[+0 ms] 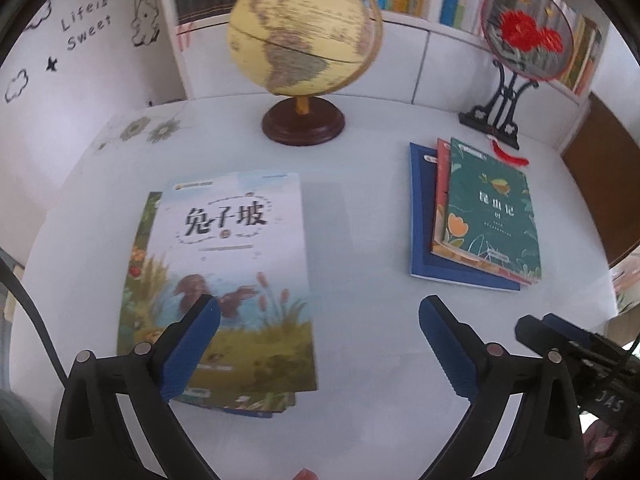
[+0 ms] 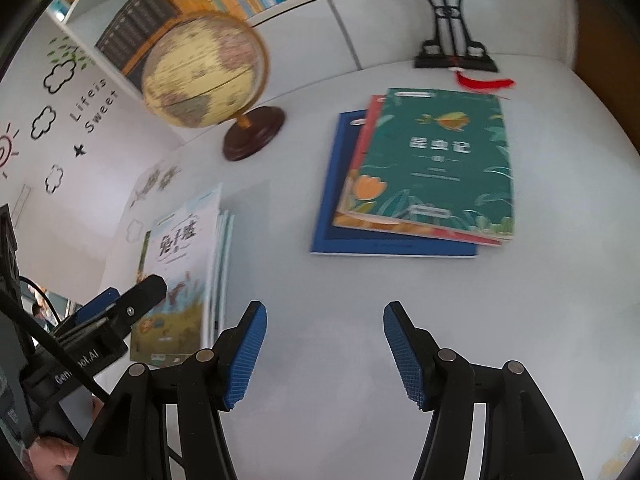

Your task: Organize books

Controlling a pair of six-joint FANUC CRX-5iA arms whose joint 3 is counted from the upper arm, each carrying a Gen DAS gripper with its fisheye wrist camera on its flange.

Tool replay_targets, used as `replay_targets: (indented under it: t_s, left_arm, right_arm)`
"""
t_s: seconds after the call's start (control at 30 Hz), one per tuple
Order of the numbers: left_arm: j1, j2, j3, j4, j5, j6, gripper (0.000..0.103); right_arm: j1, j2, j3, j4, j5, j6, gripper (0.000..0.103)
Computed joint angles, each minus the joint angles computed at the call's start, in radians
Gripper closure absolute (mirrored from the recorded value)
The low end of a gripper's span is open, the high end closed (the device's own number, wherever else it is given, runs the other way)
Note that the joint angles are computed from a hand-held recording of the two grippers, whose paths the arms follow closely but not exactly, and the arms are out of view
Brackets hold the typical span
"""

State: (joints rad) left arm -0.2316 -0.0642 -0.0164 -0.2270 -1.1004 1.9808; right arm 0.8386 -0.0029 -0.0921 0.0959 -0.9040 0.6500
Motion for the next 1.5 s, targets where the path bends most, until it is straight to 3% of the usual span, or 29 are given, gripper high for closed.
replay_targets:
  t_s: [0.1,0.43,0.97,1.5]
  left_arm:
    - [-0.058,0.050,0.048,-0.081,-0.042,0.050,0.001]
    - [-0.131,0.124,0.109,-0.128,-0.084,0.118,0.001]
    - [-0.161,0.160,0.165,-0.143,-0.103,0.201,0.001]
    - [-0.165,0.162,0.184,-0.146,-0.100,0.192,0.001]
  right_arm:
    - [-0.020,-0.013,-0.019,-0.012,0.001,0.010,0.044]
    - [-0.100,-0.032,-0.051,-0.120,0.001,0.098,0.043]
    - [-0.177,0.014,0.023,-0.221,-0.036,0.300,0.043]
    - [-0.186,0.007,0.027,-0.225,-0.037,0.304,0.043]
